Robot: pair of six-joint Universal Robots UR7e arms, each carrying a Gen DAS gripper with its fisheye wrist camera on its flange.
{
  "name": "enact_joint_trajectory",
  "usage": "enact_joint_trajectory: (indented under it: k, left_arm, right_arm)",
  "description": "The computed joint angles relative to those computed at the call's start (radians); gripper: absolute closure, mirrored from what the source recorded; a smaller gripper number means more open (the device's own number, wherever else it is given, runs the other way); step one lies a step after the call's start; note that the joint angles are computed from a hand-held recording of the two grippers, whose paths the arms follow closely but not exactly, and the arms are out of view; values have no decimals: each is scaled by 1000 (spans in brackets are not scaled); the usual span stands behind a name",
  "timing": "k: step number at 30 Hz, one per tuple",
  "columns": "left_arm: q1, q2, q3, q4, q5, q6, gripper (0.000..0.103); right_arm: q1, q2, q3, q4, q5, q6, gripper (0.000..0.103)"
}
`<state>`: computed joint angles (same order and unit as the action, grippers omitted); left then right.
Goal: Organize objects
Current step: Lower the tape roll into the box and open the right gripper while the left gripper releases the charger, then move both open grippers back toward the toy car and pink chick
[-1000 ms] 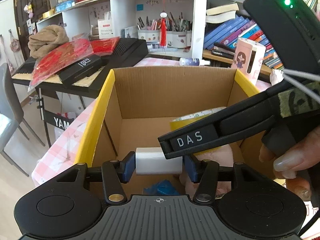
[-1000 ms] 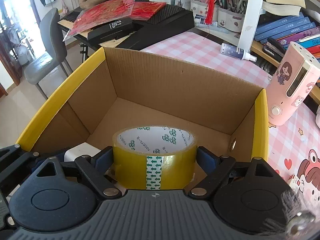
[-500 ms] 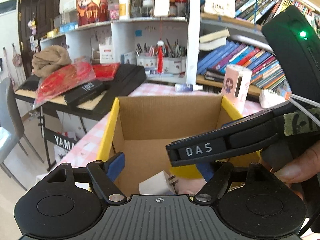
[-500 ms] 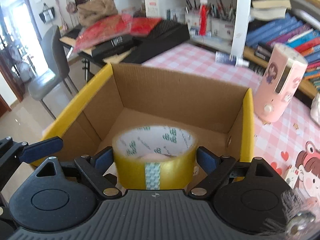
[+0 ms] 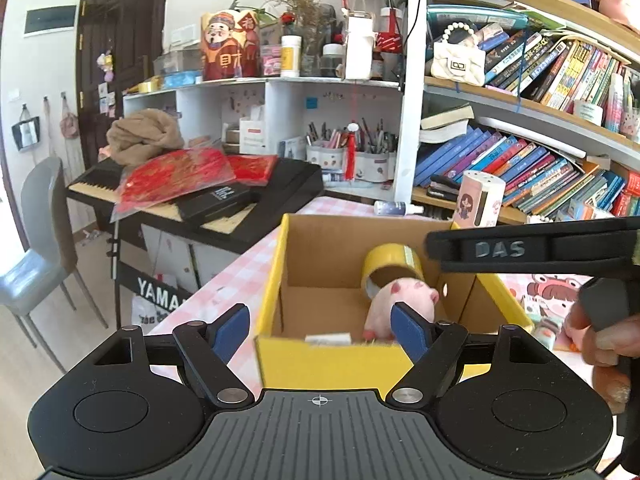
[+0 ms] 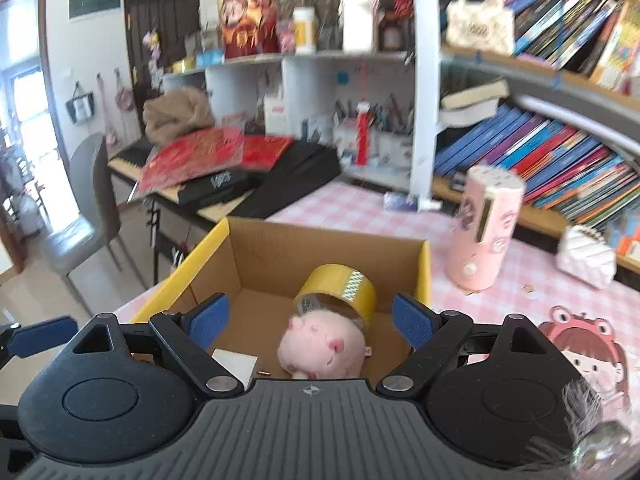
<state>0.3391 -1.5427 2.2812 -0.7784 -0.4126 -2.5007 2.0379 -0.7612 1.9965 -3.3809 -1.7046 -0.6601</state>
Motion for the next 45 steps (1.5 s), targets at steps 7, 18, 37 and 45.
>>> enact_joint_trajectory:
  k: [7, 18, 37, 45]
  left_arm:
    - [-140, -4, 56, -23, -130, -47, 23]
    - [-284, -3, 98, -92, -265, 52, 23]
    - [-452, 57, 134, -211, -465, 121, 23]
    - [-433, 56, 144, -266, -394, 200, 23]
  right_arm:
    - [-7, -43, 167, -254, -21, -26, 15]
    - [22, -81, 347, -469, -128, 21, 15]
    - [88, -112, 430, -310, -487, 257, 15]
    - [69, -123, 461, -399, -461, 223, 15]
